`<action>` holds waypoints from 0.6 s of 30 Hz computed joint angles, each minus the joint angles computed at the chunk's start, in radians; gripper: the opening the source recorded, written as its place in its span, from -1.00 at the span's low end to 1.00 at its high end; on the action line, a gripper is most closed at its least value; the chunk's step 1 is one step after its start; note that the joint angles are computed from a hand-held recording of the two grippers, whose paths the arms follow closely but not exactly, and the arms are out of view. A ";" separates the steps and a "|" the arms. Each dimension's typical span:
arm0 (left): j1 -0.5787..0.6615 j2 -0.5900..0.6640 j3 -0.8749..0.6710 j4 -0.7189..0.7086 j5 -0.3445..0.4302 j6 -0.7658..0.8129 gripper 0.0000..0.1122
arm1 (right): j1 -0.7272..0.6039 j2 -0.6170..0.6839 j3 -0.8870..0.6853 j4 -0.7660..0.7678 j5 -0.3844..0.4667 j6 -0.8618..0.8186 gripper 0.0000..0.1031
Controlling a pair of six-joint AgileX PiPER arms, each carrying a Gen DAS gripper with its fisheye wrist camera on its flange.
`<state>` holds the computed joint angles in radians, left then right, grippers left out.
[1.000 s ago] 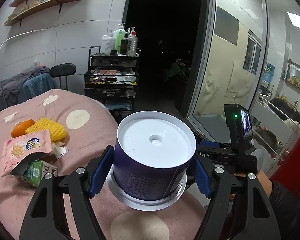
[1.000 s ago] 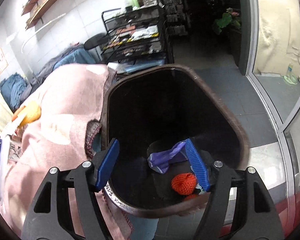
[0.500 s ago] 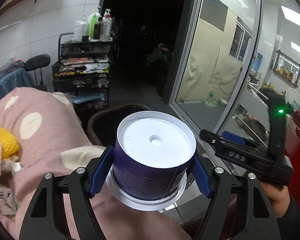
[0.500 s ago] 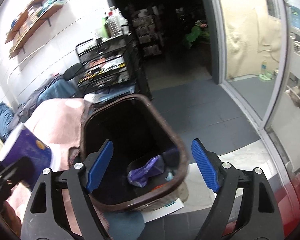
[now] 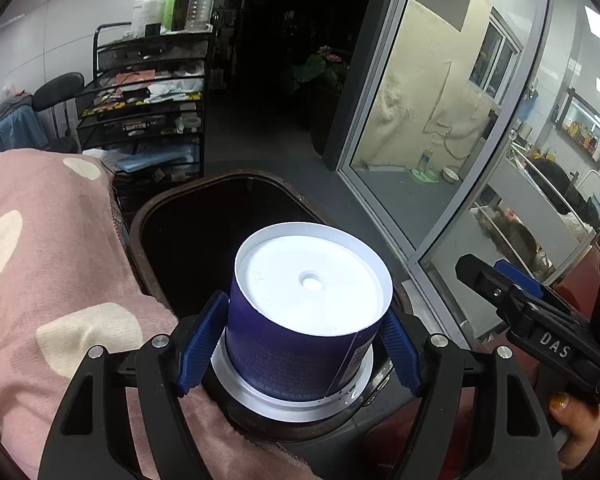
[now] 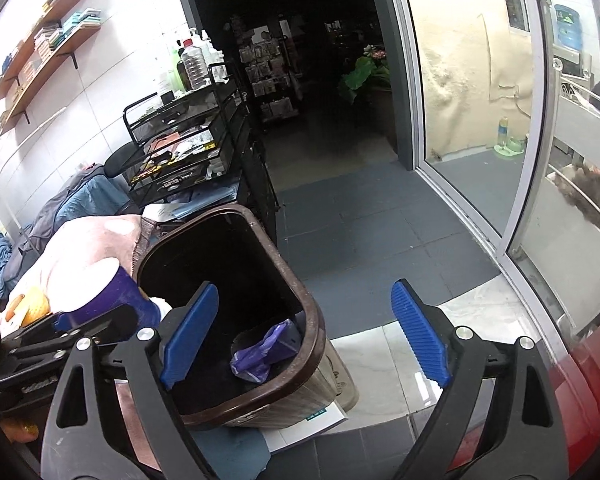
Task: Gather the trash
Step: 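Carry the blue tub and purple bag to the bin and release both, then return both tools to the table and grasp the white tissue with the left tool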
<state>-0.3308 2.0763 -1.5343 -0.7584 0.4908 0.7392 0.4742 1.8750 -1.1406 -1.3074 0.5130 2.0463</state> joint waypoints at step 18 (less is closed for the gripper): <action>0.007 -0.115 0.159 -0.158 -0.103 0.212 0.73 | 0.015 0.016 0.002 -0.004 -0.020 0.000 0.73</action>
<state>-0.3241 1.9614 -1.3751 -0.9161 0.3874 0.9515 0.4895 1.8911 -1.1381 -1.3111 0.4927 2.0459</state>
